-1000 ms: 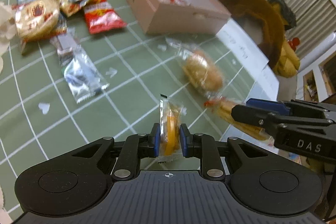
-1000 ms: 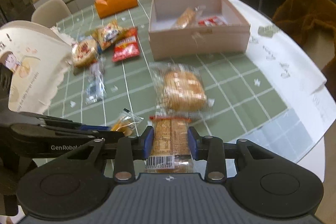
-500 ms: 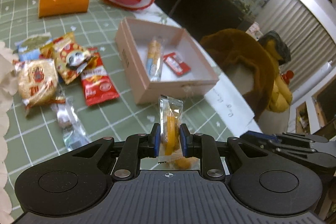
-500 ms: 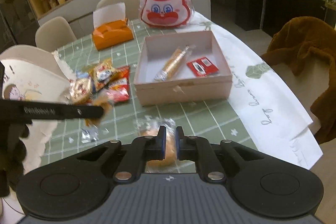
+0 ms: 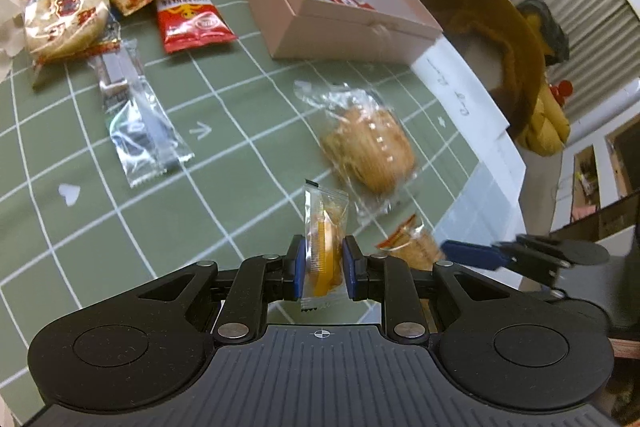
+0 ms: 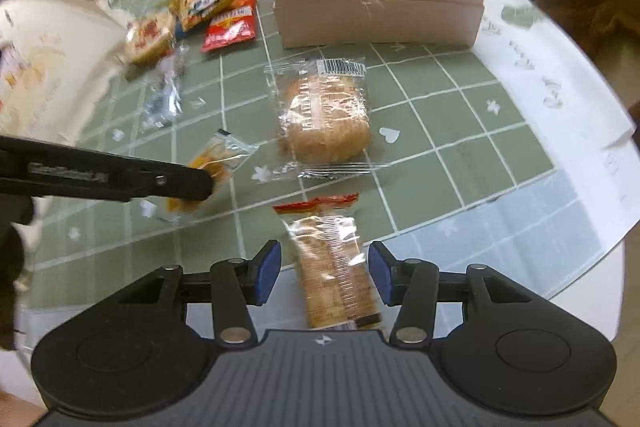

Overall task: Organize snacks
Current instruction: 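Carry both packets to the pink box and release them inside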

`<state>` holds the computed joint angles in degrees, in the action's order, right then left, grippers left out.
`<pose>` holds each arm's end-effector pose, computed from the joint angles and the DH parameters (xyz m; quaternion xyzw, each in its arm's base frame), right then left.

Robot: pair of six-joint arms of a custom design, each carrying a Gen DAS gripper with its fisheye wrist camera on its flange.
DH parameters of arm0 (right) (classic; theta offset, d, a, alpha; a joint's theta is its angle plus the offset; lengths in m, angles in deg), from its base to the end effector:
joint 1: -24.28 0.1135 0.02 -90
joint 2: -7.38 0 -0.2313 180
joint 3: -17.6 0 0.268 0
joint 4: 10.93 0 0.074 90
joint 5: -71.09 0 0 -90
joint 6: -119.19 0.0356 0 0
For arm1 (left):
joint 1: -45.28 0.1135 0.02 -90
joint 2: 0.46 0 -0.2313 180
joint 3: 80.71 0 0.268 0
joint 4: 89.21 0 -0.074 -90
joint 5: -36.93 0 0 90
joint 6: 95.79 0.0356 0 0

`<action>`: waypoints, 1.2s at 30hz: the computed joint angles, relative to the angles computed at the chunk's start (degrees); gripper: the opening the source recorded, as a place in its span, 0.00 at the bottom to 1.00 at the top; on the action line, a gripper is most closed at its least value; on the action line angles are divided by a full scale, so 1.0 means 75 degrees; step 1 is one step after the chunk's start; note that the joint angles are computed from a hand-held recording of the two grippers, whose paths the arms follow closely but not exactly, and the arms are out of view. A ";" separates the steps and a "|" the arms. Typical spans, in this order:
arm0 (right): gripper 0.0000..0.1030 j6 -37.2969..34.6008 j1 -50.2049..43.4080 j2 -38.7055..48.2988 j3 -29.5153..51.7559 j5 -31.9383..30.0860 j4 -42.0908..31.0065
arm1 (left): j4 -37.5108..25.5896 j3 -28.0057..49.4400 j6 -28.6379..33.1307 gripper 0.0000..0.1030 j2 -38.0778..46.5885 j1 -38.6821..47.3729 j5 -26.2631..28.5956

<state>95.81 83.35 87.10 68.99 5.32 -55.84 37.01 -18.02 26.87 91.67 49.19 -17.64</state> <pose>0.1386 0.2029 0.1120 0.0942 0.9632 0.0320 0.2498 0.2749 -0.0019 0.1106 0.2535 0.9167 -0.2707 0.1488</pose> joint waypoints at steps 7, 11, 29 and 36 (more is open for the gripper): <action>0.34 0.0332 0.0159 0.0164 0.0118 0.0070 -0.0275 | -0.0335 -0.0111 0.0480 0.23 -0.0194 0.0158 0.0059; 0.34 0.0484 0.0225 -0.0452 0.0119 0.0473 -0.0827 | -0.0357 -0.0026 0.0380 0.23 -0.0252 0.0074 0.0183; 0.44 -0.5189 -0.5318 -0.0790 0.2951 -0.0786 0.0602 | -0.0489 0.7639 -0.3899 0.27 0.3767 -0.2019 0.0769; 0.52 -0.4967 -0.5651 -0.1136 0.1575 -0.1124 0.0990 | -0.0024 0.7015 -0.3445 0.27 0.4146 -0.1749 -0.0138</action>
